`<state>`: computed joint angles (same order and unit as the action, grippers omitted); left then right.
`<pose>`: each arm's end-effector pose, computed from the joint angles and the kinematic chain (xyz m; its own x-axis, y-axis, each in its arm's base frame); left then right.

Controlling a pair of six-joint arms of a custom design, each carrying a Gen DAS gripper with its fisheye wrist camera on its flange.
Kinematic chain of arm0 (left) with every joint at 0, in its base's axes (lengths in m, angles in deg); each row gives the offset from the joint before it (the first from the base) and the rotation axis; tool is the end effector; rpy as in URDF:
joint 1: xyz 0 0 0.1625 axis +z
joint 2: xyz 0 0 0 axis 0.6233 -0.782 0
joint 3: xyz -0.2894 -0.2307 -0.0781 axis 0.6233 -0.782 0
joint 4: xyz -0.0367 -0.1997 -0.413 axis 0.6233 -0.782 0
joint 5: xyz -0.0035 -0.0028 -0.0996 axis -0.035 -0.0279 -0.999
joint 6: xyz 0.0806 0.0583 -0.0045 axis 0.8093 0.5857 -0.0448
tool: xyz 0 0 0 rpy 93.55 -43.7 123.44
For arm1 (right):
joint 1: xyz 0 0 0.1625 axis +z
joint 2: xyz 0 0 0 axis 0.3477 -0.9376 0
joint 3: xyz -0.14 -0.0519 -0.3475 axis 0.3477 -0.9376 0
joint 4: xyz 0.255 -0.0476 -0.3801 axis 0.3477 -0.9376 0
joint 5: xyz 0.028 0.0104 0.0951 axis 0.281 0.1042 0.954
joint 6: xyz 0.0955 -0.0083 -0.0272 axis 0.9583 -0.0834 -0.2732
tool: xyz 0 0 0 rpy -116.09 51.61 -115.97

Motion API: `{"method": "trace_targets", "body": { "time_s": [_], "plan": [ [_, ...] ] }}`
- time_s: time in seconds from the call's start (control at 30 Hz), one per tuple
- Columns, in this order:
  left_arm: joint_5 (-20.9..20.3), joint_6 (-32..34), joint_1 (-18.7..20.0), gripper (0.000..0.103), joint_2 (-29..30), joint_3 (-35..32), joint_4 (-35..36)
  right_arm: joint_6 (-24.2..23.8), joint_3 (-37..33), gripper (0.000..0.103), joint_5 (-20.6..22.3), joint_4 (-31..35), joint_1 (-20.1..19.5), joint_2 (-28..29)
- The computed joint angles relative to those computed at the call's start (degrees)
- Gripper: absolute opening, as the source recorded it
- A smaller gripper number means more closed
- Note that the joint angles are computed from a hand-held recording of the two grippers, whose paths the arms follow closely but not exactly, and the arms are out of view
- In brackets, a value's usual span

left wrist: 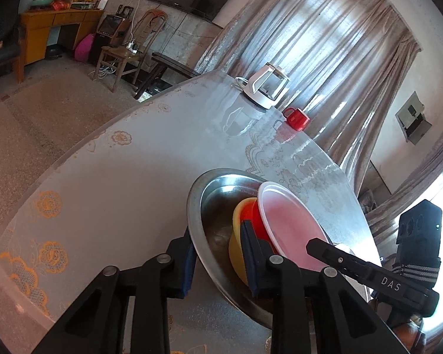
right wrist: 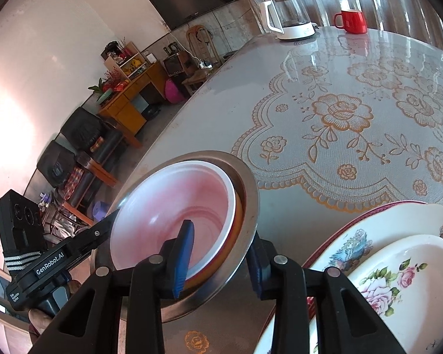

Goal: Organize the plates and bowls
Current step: 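Lift the steel basin and carry it onto the plate stack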

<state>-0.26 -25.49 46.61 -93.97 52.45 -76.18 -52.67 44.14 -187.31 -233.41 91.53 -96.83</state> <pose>0.0884 -0.5866 0.2938 -0.9235 0.3314 -0.1933 0.3836 0.7968 -0.4669 0.3080 -0.5495 -0.0710 -0.9365 0.0764 0.3421 -0.1620 0.7712 -0.6156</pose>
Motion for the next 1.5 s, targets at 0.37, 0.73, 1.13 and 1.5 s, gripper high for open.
{"method": "trace_targets", "body": {
  "time_s": [0.37,0.73,1.13,1.5],
  "plan": [
    [-2.12,2.18,-0.05,0.027,-2.38,1.77,-0.9,-1.79,1.09,0.033,-0.5,-2.46,0.95,-0.37],
    [-4.61,4.75,-2.69,0.03,-6.37,5.28,-0.03,-1.23,6.02,0.033,-1.44,-7.79,2.16,-3.68],
    [-6.56,8.4,-8.69,0.036,-10.7,11.22,3.5,-1.44,16.06,0.033,-7.88,-15.71,4.94,-10.65],
    [-5.5,10.18,-13.34,0.04,-10.05,14.78,6.37,2.46,25.45,0.033,-14.07,-20.9,4.9,-15.42]
  ]
}}
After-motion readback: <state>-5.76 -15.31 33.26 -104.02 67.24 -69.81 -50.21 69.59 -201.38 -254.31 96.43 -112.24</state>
